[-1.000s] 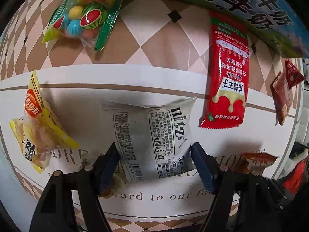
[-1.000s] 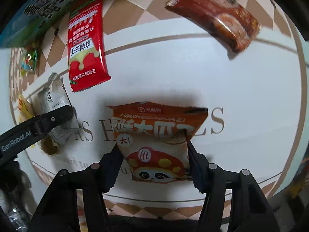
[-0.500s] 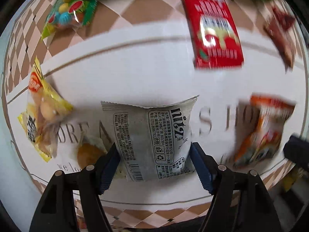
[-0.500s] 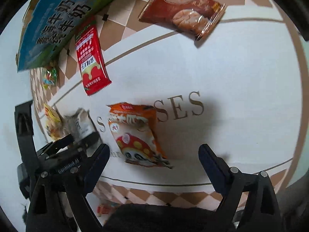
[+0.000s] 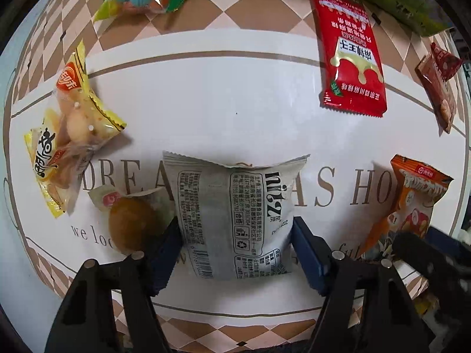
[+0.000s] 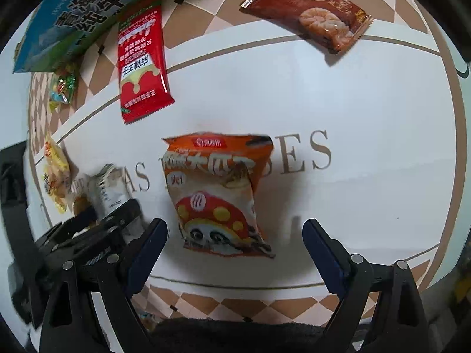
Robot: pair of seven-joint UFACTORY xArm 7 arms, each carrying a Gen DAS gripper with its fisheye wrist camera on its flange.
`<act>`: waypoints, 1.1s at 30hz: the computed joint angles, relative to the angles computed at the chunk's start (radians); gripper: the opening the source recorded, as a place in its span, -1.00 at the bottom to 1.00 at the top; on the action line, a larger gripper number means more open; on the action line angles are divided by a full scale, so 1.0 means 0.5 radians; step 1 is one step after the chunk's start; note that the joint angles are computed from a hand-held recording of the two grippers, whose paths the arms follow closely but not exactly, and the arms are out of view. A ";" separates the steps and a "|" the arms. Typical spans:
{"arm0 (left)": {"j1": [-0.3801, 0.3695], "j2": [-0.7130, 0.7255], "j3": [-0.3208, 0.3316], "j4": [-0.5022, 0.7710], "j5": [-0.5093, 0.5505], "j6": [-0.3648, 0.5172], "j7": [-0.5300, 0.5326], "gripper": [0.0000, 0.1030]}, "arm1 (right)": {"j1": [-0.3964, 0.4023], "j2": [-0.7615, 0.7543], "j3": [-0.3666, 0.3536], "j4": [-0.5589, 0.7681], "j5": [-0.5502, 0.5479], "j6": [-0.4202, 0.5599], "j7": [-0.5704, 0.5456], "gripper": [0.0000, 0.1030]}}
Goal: Organize snacks
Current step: 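Grasp the white wrapped packet with left tool while right tool grasps the orange panda bag, then carry both packets into the box and open both tools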
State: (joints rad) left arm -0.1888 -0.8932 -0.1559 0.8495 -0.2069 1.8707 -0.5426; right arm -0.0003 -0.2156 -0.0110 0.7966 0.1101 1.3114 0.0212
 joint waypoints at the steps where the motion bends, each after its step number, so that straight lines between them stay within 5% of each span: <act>1: 0.000 -0.020 0.004 -0.007 0.008 0.007 0.001 0.37 | 0.005 0.018 0.008 0.002 0.003 -0.012 0.013 0.85; 5: 0.024 0.057 0.044 0.091 0.052 0.049 0.028 0.37 | 0.058 0.111 0.068 0.013 -0.055 -0.048 0.076 0.71; 8: 0.041 0.079 0.050 0.072 0.071 0.003 0.055 0.37 | 0.108 0.099 0.108 0.005 -0.162 -0.087 0.087 0.12; 10: 0.054 0.090 0.080 0.109 0.084 0.012 0.082 0.37 | 0.121 0.094 0.095 0.012 -0.125 -0.082 0.062 -0.02; 18: 0.088 0.305 0.101 0.587 0.097 -0.010 0.141 0.37 | 0.051 0.111 -0.010 0.318 0.116 0.106 -0.109 -0.10; 25: 0.120 0.889 0.153 1.439 0.142 -0.103 0.281 0.37 | 0.034 0.415 0.003 1.107 0.295 0.155 -0.121 -0.10; 33: 0.189 1.695 0.210 2.297 0.335 -0.106 0.463 0.37 | 0.071 1.183 0.074 2.069 0.100 0.081 0.022 -0.10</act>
